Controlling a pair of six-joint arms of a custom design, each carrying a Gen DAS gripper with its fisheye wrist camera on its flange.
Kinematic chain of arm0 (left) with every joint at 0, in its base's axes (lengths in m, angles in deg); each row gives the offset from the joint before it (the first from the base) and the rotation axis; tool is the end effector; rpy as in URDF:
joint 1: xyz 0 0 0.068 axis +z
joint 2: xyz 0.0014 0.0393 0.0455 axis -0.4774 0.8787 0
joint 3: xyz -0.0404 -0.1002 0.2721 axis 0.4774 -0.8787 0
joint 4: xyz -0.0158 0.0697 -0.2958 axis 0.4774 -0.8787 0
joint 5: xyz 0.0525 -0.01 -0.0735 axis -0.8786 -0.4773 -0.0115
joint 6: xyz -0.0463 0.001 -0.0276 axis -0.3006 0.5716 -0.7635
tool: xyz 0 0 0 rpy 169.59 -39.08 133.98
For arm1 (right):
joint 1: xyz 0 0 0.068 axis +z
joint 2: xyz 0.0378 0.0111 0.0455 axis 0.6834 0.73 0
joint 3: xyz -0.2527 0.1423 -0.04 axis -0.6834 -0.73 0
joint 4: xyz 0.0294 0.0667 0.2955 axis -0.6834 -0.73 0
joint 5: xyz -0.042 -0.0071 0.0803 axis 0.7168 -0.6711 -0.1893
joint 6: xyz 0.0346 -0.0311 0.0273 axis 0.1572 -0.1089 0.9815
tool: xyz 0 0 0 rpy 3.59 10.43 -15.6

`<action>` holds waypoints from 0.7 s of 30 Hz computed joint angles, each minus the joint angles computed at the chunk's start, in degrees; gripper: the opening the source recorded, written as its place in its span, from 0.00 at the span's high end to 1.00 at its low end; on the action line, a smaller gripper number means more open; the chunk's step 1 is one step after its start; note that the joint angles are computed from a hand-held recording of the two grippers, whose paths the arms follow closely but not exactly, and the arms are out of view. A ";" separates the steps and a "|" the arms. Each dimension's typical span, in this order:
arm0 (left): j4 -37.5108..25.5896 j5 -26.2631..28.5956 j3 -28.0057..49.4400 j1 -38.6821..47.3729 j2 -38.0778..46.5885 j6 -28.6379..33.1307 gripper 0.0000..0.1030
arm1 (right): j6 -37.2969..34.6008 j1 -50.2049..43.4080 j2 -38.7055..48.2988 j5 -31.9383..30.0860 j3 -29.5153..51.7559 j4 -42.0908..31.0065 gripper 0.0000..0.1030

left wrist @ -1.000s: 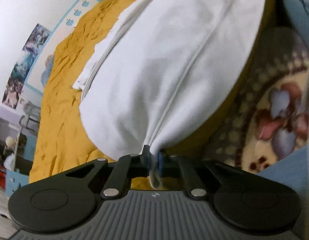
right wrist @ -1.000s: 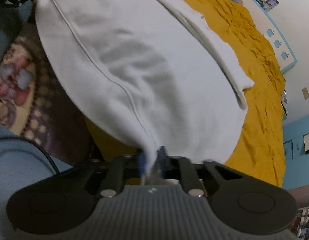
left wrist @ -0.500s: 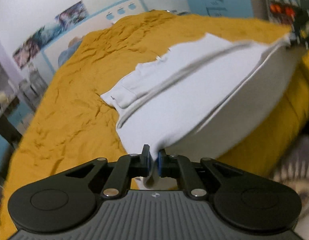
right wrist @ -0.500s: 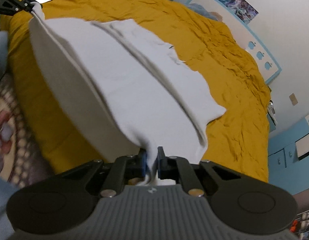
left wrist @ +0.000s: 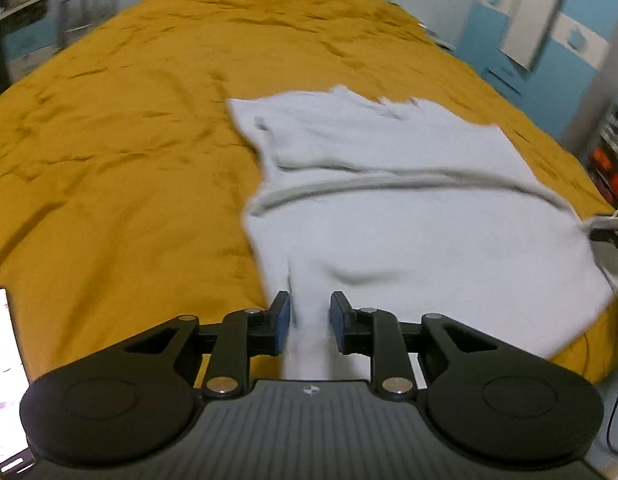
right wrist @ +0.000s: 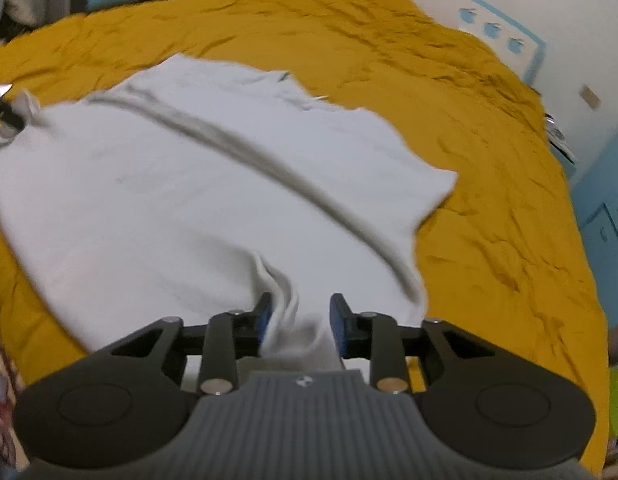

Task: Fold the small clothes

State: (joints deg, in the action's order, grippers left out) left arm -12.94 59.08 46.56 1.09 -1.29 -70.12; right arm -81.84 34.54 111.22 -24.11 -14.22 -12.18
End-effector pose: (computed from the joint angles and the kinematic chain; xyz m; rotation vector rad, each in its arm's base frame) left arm 0.2017 0.1015 0.1120 -0.3234 2.4322 -0.1290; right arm 0.3927 -0.0436 0.1485 -1.1048 2.1874 0.1130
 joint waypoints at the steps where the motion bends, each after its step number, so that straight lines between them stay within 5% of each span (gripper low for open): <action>1: -1.01 1.66 0.60 1.60 0.15 -0.30 0.73 | 1.75 -0.07 -0.12 0.80 -0.18 2.08 0.77; 6: -3.79 9.91 3.81 6.35 3.36 0.44 0.62 | 9.42 -2.88 1.86 -2.68 5.12 -1.47 0.75; 10: -2.16 7.99 4.85 3.47 6.82 1.13 0.58 | 12.43 -5.45 3.44 -7.77 8.70 -7.93 0.63; 17: 2.48 2.82 1.18 -1.82 4.19 0.22 0.57 | 12.91 -6.93 3.39 -6.83 6.80 -8.19 0.62; 21: -0.25 6.32 3.68 1.45 9.23 -0.18 0.57 | 12.97 -8.10 4.32 -7.83 7.33 -9.76 0.59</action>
